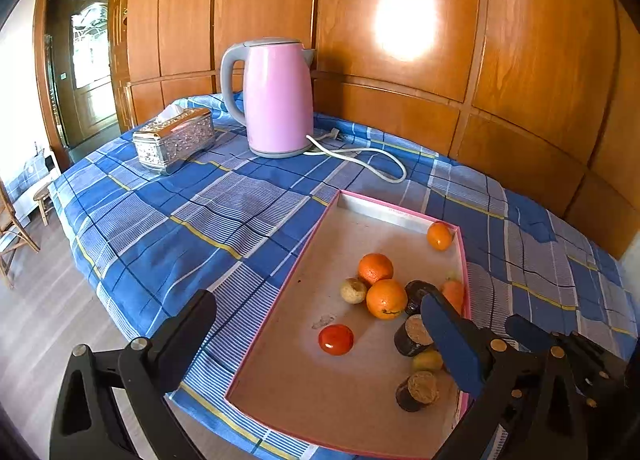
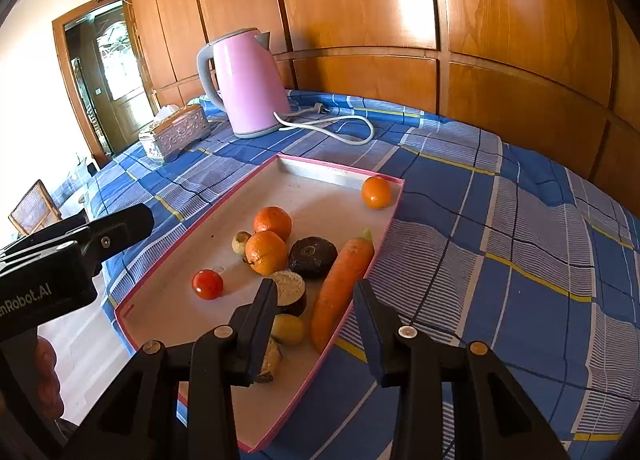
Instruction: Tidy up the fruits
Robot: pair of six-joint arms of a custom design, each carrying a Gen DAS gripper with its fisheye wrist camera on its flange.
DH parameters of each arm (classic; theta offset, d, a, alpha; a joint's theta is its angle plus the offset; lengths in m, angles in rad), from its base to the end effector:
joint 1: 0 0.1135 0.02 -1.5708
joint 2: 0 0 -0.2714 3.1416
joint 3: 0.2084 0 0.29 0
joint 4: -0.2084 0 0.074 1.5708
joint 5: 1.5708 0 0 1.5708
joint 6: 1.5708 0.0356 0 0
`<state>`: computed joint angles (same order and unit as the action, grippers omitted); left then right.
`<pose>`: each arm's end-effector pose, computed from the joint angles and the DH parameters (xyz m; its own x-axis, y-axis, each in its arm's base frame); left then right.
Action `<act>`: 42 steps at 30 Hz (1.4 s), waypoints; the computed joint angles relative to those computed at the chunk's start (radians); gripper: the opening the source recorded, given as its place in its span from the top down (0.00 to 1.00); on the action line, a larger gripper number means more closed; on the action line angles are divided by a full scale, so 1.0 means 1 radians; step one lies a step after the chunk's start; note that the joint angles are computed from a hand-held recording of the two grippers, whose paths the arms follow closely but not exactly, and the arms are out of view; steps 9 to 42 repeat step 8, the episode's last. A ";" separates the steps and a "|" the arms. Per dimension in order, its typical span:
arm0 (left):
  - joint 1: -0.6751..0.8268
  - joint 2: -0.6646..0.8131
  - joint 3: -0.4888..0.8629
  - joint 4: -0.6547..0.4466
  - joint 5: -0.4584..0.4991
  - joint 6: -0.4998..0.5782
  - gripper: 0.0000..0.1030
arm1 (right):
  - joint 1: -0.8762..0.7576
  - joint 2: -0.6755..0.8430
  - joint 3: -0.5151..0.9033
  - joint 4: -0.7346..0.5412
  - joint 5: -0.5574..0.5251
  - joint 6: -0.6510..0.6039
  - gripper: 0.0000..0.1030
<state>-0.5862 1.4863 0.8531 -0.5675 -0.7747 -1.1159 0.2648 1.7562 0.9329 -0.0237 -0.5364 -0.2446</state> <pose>0.2614 -0.1437 0.1717 -0.5070 -0.4339 -0.7447 -0.6166 0.7864 -0.0384 0.3583 0.1160 0.1346 -0.5681 -0.3697 -0.7353 -0.7103 0.6715 0.2112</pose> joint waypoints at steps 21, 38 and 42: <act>0.002 0.008 -0.001 0.026 0.013 0.020 0.00 | -0.007 0.006 0.002 0.001 -0.004 -0.001 0.61; 0.002 0.008 -0.001 0.026 0.013 0.020 0.00 | -0.007 0.006 0.002 0.001 -0.004 -0.001 0.61; 0.002 0.008 -0.001 0.026 0.013 0.020 0.00 | -0.007 0.006 0.002 0.001 -0.004 -0.001 0.61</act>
